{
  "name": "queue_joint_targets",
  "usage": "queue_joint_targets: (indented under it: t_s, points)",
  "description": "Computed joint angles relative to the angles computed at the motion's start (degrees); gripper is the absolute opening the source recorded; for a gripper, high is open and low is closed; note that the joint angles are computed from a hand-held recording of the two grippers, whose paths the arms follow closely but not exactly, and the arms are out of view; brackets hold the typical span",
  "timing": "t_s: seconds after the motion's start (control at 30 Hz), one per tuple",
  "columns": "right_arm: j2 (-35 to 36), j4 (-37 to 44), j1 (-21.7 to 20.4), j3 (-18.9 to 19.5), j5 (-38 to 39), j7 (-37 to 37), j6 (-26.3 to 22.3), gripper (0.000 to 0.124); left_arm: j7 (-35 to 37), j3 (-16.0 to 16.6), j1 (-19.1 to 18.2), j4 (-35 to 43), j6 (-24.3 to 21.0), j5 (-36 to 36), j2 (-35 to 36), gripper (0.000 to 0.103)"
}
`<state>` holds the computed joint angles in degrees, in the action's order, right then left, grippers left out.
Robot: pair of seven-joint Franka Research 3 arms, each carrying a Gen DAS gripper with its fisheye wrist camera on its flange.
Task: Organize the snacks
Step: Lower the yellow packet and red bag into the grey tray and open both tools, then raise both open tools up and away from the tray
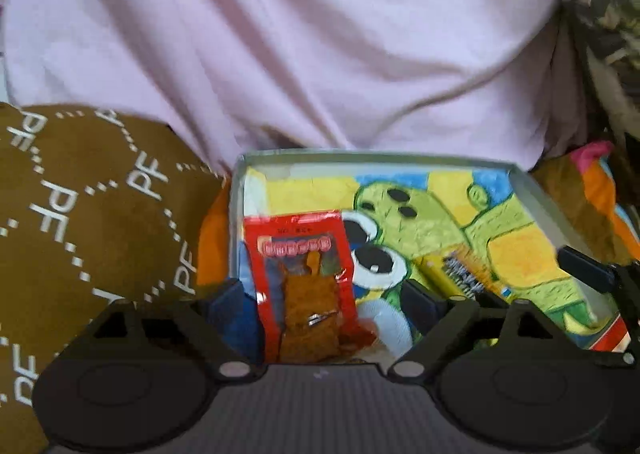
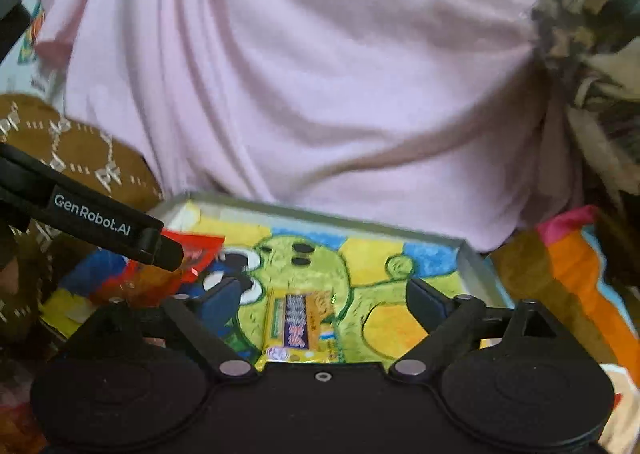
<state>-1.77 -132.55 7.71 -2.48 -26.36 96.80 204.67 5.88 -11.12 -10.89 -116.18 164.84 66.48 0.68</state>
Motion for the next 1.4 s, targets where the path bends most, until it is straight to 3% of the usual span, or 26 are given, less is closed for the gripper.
queue_joint_targets:
  t_s: [0.27,0.43,0.6,0.9,1.1,1.4]
  points:
    - [-7.4,-3.5,2.5,-5.7,-7.4,9.0,2.4,0.102,-10.4,-2.4,1.2,-3.7,-3.0,7.3,-7.6,0.101]
    - [-13.5,-8.8,3.8,-7.3,-3.9,6.7,5.4,0.102,-17.0,-4.9,2.8,-8.4,-4.2,12.4,-14.9,0.103]
    - [-20.7,-13.6,7.6,-11.1,-2.4,6.5,5.2,0.102,-19.1,-6.6,4.0,-13.7,-3.7,10.7,-22.2,0.103]
    - [-34.2,-21.8,14.1,-15.7,-0.7,2.1,1.8,0.102,-14.4,-10.6,5.2,-24.3,-4.6,2.5,-36.7,0.103]
    - [-43.1,-26.8,17.8,-17.3,0.7,-1.5,-3.1,0.102,-8.9,-12.0,3.6,-30.9,-6.6,-6.3,-45.6,0.103]
    - [-55.2,-33.8,18.7,-14.9,5.5,-6.4,-11.3,0.102,0.8,-12.4,-0.7,-38.8,-9.8,-18.2,-56.6,0.103]
